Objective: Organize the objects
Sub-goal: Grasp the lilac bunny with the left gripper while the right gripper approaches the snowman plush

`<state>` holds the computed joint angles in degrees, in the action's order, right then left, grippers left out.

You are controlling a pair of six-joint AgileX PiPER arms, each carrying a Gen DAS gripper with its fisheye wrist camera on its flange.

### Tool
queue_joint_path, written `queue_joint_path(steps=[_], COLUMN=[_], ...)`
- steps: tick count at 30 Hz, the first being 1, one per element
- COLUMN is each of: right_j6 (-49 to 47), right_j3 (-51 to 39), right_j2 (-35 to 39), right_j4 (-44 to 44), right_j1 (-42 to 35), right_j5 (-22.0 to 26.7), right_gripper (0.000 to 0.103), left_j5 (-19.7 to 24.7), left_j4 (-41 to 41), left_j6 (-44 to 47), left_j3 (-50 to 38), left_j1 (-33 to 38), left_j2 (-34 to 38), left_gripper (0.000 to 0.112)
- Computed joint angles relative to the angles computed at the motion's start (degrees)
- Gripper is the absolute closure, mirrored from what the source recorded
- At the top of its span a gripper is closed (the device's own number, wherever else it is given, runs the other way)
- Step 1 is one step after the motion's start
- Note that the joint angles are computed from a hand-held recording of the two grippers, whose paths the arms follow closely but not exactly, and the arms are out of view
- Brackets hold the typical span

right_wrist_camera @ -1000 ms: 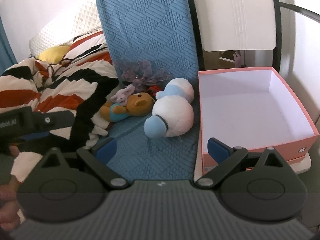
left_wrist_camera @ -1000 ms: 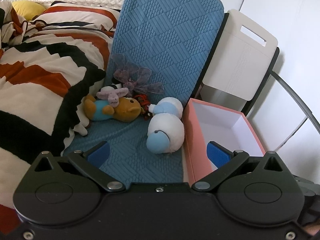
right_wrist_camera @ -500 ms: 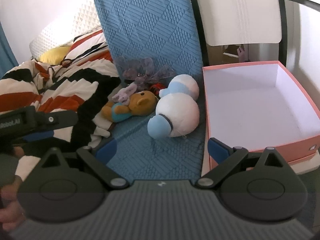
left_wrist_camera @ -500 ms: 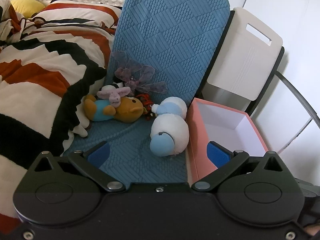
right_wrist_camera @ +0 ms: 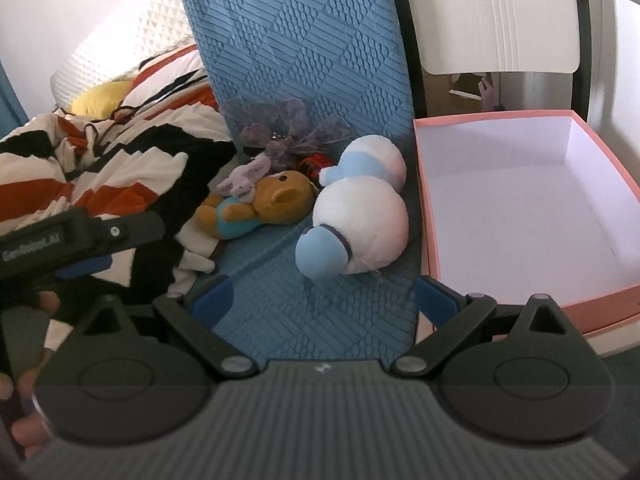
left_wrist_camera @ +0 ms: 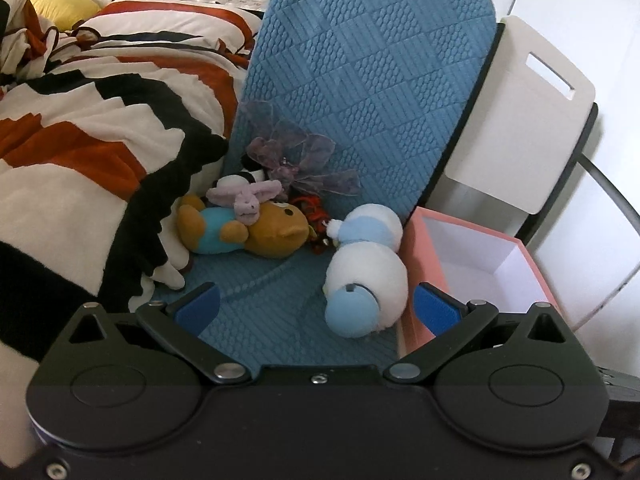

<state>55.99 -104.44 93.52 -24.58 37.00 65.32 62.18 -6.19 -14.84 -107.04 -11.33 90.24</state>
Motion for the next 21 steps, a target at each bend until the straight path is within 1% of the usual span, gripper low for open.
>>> queue_joint_path(steps=[9,15,21], right_j6=[-3.5,-7.1,-10.8], right_j3=[-5.1,-10.0,-15.6], right_j2=[5.8,10.4,16.2], right_j4=[2.4,3.3,4.7], right_j1=[-3.3,-5.1,-7.6], right_j5=[-0.6,-0.4,0.1], right_gripper=[0.004,0.004,0.004], left_j5=[-3.1,-3.4,-5.5], left_j4=[-1.4,0.1,1.1], left_j6=[2.3,2.3,2.5], left_j3=[-1.6,-5.4,-9.0], left_j1=[2.3,2.5,3.2], left_j2=[5.3,11.3,17.8], left_gripper=[0.009,0.013,0.015])
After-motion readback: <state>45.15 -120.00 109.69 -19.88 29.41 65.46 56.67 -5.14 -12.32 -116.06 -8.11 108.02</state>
